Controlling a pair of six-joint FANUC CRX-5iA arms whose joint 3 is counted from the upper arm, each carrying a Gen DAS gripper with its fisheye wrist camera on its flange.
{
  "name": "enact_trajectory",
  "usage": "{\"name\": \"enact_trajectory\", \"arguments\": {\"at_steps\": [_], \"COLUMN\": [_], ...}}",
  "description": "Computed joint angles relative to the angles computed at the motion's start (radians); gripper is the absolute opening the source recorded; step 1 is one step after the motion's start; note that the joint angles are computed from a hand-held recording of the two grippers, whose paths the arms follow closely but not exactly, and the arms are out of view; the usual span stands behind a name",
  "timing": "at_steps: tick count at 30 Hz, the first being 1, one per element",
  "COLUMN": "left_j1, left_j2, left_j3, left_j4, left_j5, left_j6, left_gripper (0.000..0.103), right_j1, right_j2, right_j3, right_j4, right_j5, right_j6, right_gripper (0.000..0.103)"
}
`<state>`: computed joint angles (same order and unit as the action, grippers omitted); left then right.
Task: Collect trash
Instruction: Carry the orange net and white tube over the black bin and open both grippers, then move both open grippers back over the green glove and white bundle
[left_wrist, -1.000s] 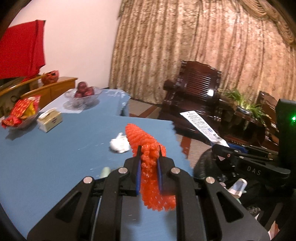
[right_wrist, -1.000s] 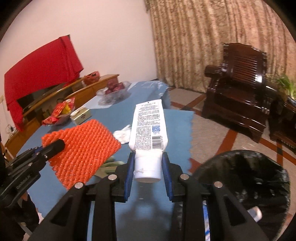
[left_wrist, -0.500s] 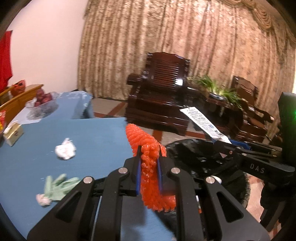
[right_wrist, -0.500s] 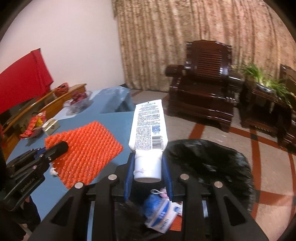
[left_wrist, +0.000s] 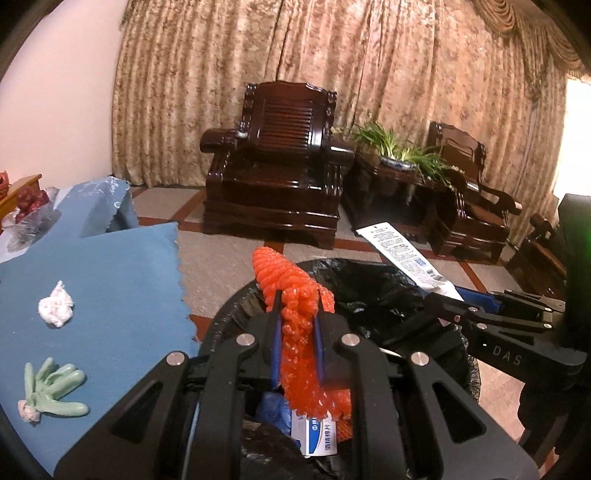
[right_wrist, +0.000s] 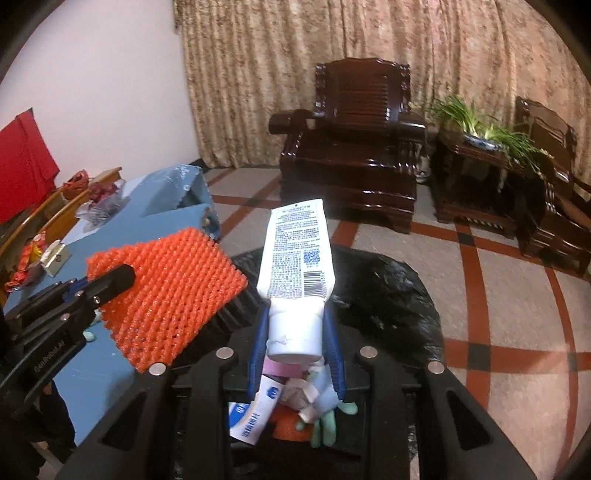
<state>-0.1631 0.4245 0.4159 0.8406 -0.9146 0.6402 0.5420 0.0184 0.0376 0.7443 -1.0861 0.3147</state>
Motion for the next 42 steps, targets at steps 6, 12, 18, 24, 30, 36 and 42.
{"name": "enact_trajectory", "arguments": {"at_steps": [6, 12, 18, 24, 30, 36, 42], "left_j1": [-0.006, -0.001, 0.031, 0.090, 0.162, 0.239, 0.296], "left_j2": [0.036, 0.056, 0.001, -0.043, -0.075, -0.086, -0.065], "left_j3": [0.039, 0.071, -0.004, -0.041, -0.061, -0.064, -0.026], "left_j4": [-0.022, -0.039, -0.016, -0.024, -0.048, -0.108, -0.175], "left_j5": [-0.035, -0.051, 0.006, 0.046, 0.072, 0.106, 0.109], "left_j6": [0.010, 0.036, -0.015, 0.006, 0.048, 0.097, 0.163], "left_gripper": [0.015, 0.047, 0.084, 0.090, 0.091, 0.091, 0.091], "right_j1": [-0.009, -0.004, 0.018, 0.036, 0.059, 0.083, 0.098], "right_j2": [0.000, 0.002, -0.004, 0.021, 0.082, 0.182, 0.277], "right_j3": [-0.013, -0.021, -0.038, 0.001, 0.078, 0.199, 0.315], "right_j4": [-0.027, -0.012, 0.065, 0.075, 0.064, 0.034, -0.008], "right_j5": [-0.010, -0.036, -0.047, -0.013, 0.024, 0.055, 0.091], "right_j6": [-0.003, -0.014, -0.071, -0.058, -0.016, 0.063, 0.136], "right_gripper": [0.029, 0.052, 0.097, 0.097, 0.097, 0.097, 0.097]}}
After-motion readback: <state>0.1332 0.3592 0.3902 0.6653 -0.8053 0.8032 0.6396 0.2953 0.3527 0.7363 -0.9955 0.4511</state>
